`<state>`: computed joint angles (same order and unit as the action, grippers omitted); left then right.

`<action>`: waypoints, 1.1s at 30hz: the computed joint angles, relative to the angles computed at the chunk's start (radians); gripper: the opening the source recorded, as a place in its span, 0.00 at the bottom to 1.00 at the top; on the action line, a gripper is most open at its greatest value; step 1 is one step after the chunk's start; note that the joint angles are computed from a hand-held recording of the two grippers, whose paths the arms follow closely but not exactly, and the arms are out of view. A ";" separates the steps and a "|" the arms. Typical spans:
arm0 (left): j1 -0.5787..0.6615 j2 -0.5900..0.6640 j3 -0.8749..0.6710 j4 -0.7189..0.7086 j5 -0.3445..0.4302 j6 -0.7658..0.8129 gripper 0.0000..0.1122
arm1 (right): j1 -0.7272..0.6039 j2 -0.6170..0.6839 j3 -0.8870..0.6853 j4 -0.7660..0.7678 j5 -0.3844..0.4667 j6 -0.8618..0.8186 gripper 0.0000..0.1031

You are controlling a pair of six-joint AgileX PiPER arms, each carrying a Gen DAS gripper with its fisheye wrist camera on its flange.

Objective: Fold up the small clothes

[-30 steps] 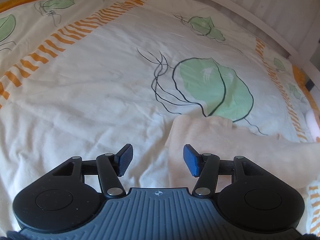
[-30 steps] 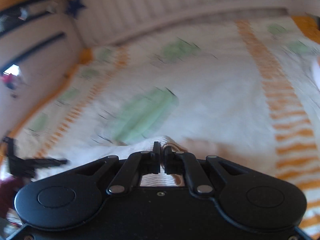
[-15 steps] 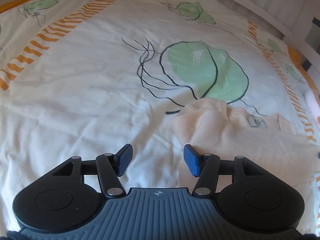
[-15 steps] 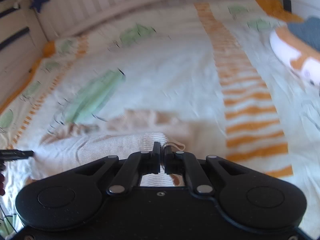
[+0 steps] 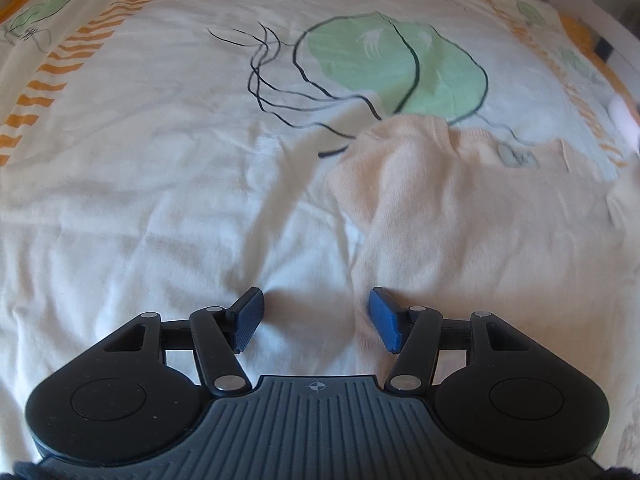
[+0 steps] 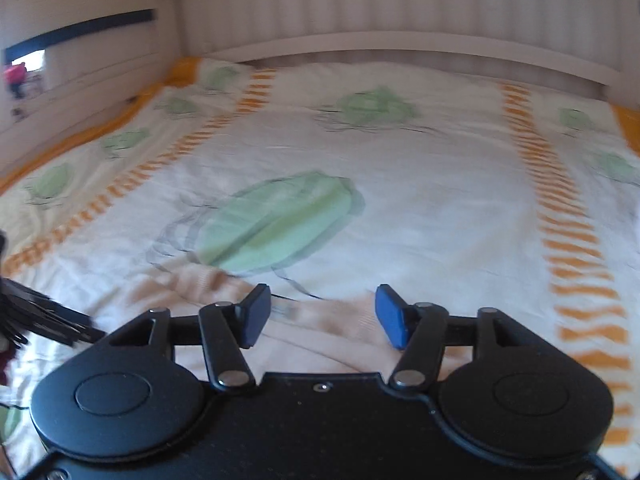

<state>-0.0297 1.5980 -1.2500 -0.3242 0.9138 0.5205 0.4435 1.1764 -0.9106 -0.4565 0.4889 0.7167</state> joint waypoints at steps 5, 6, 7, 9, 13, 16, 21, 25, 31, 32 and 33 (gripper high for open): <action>0.030 -0.016 -0.003 0.031 0.044 0.048 0.53 | 0.080 0.247 -0.193 0.160 -0.079 -0.254 0.63; 0.031 -0.022 0.001 0.059 0.035 0.035 0.53 | 0.087 0.291 -0.233 0.230 -0.085 -0.348 0.63; 0.032 -0.027 0.005 0.085 0.023 0.018 0.53 | 0.100 0.339 -0.278 0.292 -0.084 -0.437 0.63; 0.054 -0.034 0.004 0.102 -0.002 -0.017 0.53 | 0.121 0.436 -0.377 0.406 -0.063 -0.604 0.63; 0.143 -0.052 -0.014 0.016 -0.071 -0.074 0.53 | 0.157 0.590 -0.549 0.500 -0.005 -0.783 0.62; 0.242 -0.049 -0.033 -0.167 -0.081 -0.073 0.53 | 0.162 0.686 -0.682 0.551 0.082 -0.867 0.58; 0.318 -0.032 -0.035 -0.362 -0.077 -0.098 0.54 | 0.179 0.799 -0.837 0.521 0.239 -0.923 0.46; 0.309 -0.046 -0.029 -0.371 -0.092 -0.087 0.54 | 0.194 0.828 -0.850 0.483 0.272 -0.922 0.46; 0.300 -0.051 -0.015 -0.389 -0.086 -0.057 0.54 | 0.156 0.800 -0.802 0.594 0.187 -0.878 0.07; 0.296 -0.052 -0.014 -0.386 -0.088 -0.056 0.54 | 0.128 0.782 -0.768 0.649 0.113 -0.827 0.07; 0.291 -0.052 -0.014 -0.380 -0.090 -0.059 0.54 | 0.104 0.771 -0.740 0.695 0.058 -0.788 0.07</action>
